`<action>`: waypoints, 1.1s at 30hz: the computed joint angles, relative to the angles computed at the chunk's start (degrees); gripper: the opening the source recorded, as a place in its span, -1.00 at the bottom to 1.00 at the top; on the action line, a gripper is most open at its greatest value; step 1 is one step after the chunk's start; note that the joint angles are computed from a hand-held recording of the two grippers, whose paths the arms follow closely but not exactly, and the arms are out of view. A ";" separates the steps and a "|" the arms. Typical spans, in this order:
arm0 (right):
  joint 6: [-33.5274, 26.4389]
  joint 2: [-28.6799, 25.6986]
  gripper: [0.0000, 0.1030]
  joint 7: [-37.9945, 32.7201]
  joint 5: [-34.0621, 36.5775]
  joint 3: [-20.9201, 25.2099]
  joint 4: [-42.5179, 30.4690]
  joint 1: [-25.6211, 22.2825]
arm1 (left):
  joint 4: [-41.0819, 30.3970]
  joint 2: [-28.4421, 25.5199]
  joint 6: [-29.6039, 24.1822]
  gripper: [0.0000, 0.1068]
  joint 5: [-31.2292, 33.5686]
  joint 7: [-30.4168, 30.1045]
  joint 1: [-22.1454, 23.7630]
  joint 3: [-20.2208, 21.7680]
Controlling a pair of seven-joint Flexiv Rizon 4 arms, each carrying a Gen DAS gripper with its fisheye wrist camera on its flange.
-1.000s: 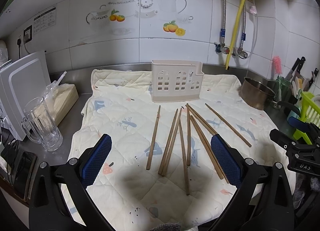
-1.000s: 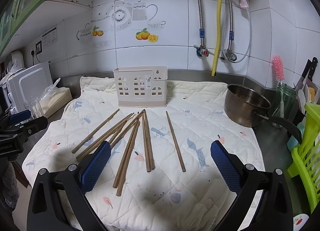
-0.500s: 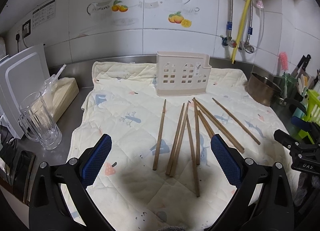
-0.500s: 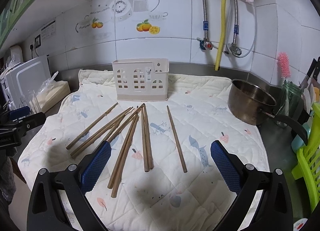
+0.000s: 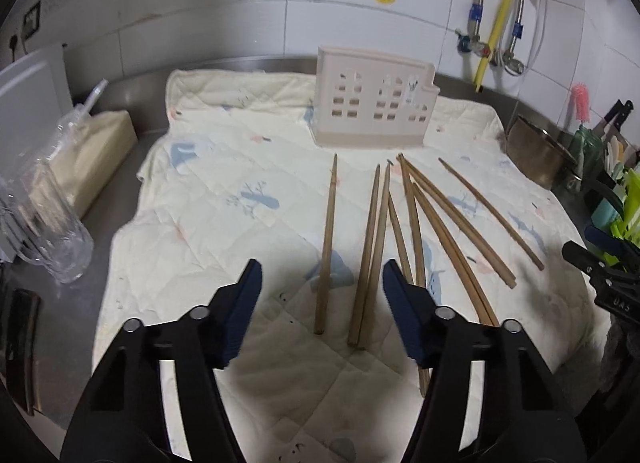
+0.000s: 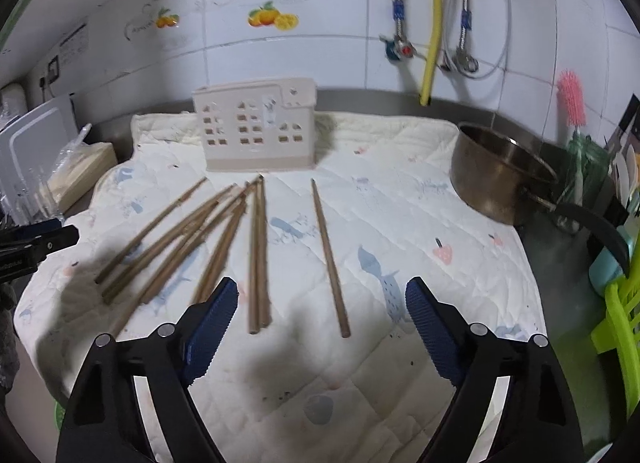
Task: Organize utensils
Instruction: 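Lower the left tool onto one wooden chopstick and close it while the right tool grasps another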
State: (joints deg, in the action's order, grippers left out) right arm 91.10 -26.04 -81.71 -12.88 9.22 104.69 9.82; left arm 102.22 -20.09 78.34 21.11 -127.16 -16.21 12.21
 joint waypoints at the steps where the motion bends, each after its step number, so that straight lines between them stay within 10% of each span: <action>1: -0.36 -0.30 0.45 0.03 0.21 0.31 -0.40 -0.29 | 0.10 -0.36 0.24 0.00 -0.94 1.10 0.88 -0.97; 13: -7.70 -5.30 -0.27 -5.84 3.24 5.31 -7.24 -4.08 | -0.90 -4.69 0.85 -0.55 -12.06 12.78 4.61 -5.39; 33: -15.14 -9.36 -0.78 -13.15 9.92 5.30 -13.62 -2.46 | -0.28 -8.18 2.11 -0.65 -25.58 25.24 7.15 -9.16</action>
